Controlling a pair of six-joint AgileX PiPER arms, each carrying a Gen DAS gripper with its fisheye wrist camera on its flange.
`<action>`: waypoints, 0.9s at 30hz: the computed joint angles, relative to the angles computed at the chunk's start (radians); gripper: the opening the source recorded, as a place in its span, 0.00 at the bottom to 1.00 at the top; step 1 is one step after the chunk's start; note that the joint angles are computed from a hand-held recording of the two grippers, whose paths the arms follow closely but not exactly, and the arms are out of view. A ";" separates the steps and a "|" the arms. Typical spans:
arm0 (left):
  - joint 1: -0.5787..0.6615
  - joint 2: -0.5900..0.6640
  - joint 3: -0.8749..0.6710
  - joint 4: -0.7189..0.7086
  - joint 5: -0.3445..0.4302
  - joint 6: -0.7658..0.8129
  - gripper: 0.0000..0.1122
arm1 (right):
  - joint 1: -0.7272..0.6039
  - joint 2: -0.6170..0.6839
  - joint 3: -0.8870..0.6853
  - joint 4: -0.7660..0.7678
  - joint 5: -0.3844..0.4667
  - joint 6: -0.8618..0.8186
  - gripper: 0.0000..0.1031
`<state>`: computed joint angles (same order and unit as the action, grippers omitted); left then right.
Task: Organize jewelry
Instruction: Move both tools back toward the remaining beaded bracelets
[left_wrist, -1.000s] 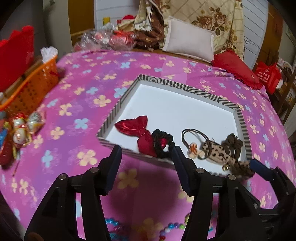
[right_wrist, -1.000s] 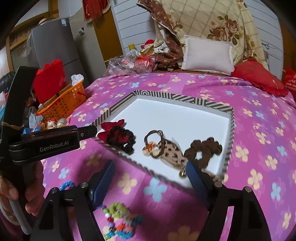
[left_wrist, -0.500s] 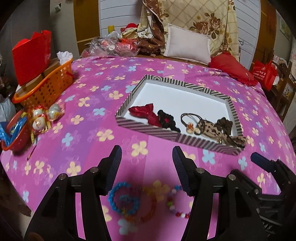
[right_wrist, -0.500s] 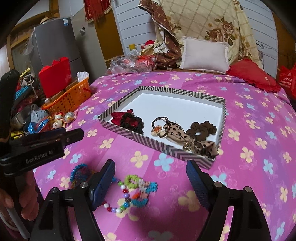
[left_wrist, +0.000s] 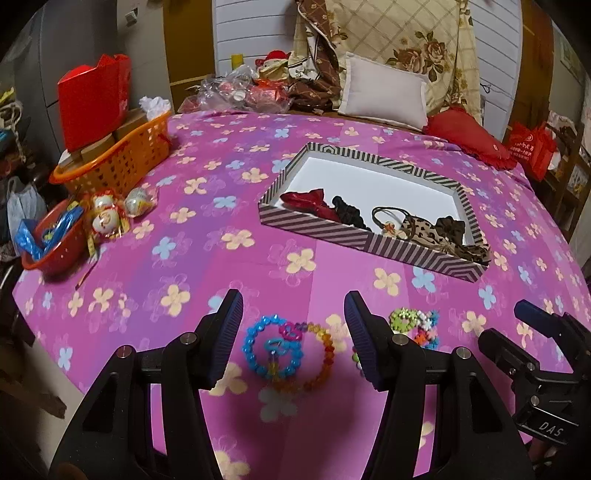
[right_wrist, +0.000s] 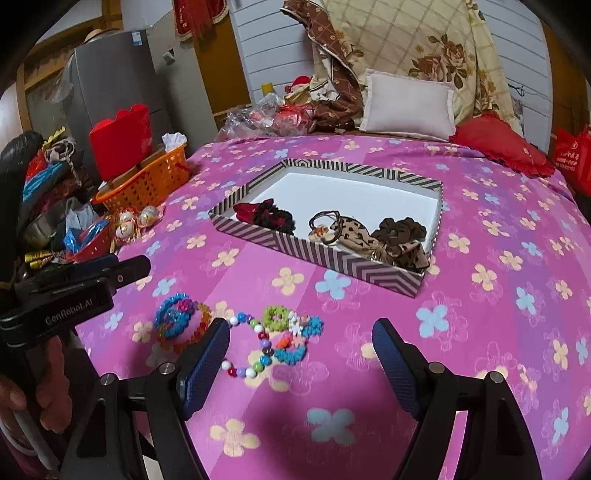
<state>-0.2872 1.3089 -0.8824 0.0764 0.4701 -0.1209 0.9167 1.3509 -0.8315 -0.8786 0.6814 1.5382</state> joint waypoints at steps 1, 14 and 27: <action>0.003 -0.007 0.006 -0.002 0.000 0.003 0.51 | 0.006 -0.003 0.005 -0.004 0.004 0.009 0.75; 0.027 -0.091 0.117 -0.012 -0.026 0.013 0.51 | 0.089 -0.011 0.026 -0.038 0.076 0.093 0.75; 0.262 -0.074 0.149 -0.459 0.052 0.491 0.51 | 0.116 0.012 0.057 -0.072 0.068 0.131 0.75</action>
<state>-0.0252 1.2353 -0.7330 -0.3824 0.5218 0.3697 1.0327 1.3630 -0.7747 -0.9507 0.7496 1.6694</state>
